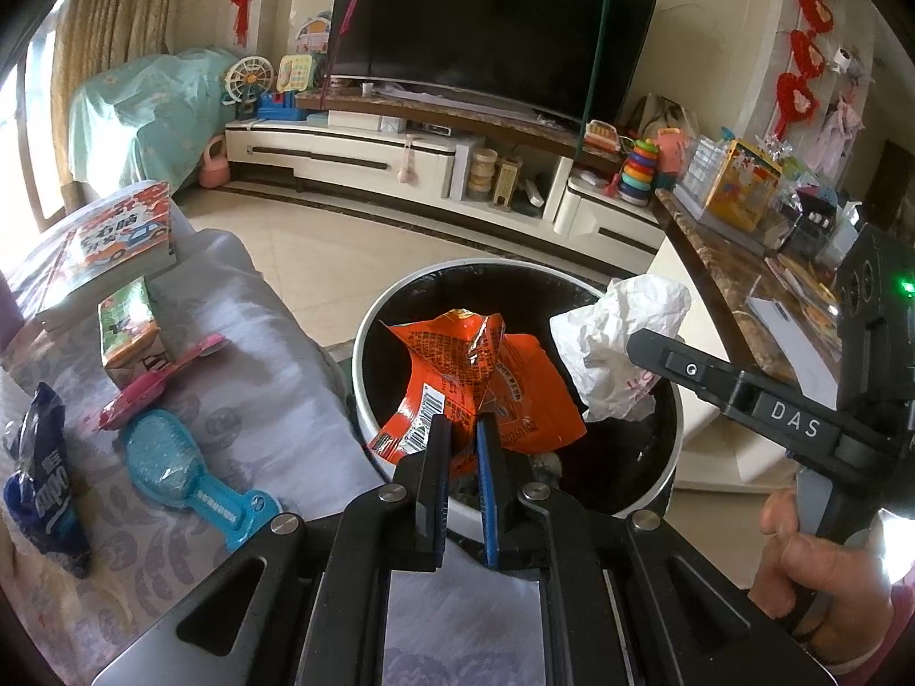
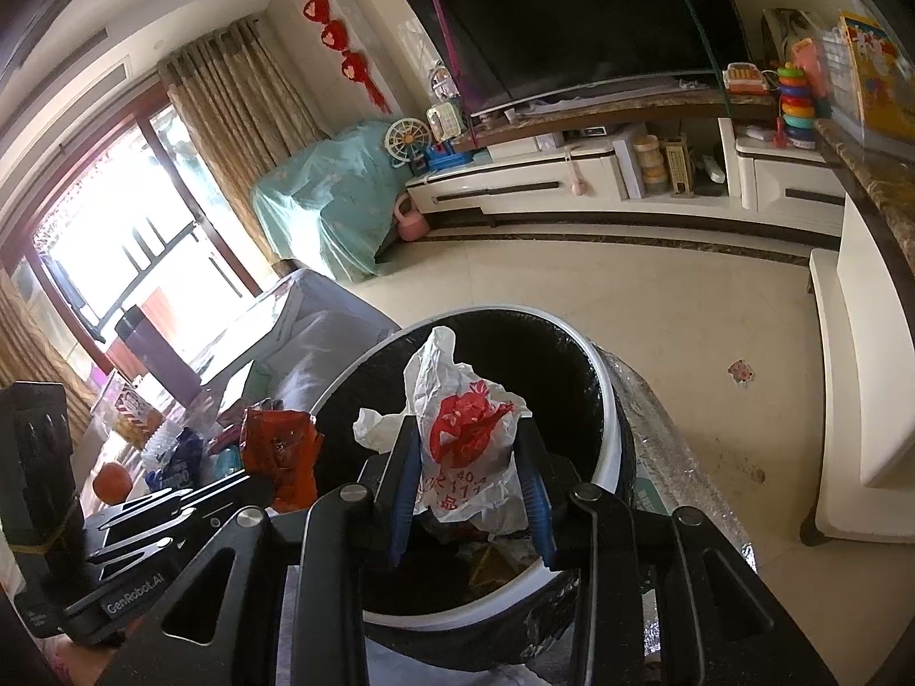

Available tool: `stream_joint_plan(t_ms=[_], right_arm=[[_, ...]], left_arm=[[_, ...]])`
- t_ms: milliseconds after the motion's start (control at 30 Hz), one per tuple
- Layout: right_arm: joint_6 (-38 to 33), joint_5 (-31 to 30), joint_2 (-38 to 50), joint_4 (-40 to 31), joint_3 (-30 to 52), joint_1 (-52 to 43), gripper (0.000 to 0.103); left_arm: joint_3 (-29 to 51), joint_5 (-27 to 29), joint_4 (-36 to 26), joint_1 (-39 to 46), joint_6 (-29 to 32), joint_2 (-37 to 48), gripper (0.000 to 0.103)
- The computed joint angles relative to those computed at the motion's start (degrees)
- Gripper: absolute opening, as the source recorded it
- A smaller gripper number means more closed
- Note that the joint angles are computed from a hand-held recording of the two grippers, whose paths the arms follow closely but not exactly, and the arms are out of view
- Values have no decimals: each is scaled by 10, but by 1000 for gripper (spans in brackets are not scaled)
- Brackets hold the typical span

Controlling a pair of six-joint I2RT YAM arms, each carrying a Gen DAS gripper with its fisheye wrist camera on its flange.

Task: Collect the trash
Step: 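Open the left tool while the right tool opens, dropping both bags into the bin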

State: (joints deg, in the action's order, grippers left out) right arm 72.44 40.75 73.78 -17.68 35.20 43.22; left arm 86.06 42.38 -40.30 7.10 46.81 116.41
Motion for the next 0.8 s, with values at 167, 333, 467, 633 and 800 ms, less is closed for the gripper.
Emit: stream_joint_plan(t_ms=[167,333,467,633,800], right_arm=[[-13,-7,-1,3,1,-11,35],[-34,-18,1,6,4,-26,36],[-42,-28,6,6,7,-38,42],[-37,-25,5,-3,10,-34,64],[-17,-8,3,-13,13,-15,79]], left_arm=[[3,-3,7,-6,-7,1,8],[-2,-7,14,-11,-14,0,8],[-2,-15,11,-15,-13,0,18],[-18,-13,25,-8,-26,-11,49],[-26,1,17,18,-22,-17,50]])
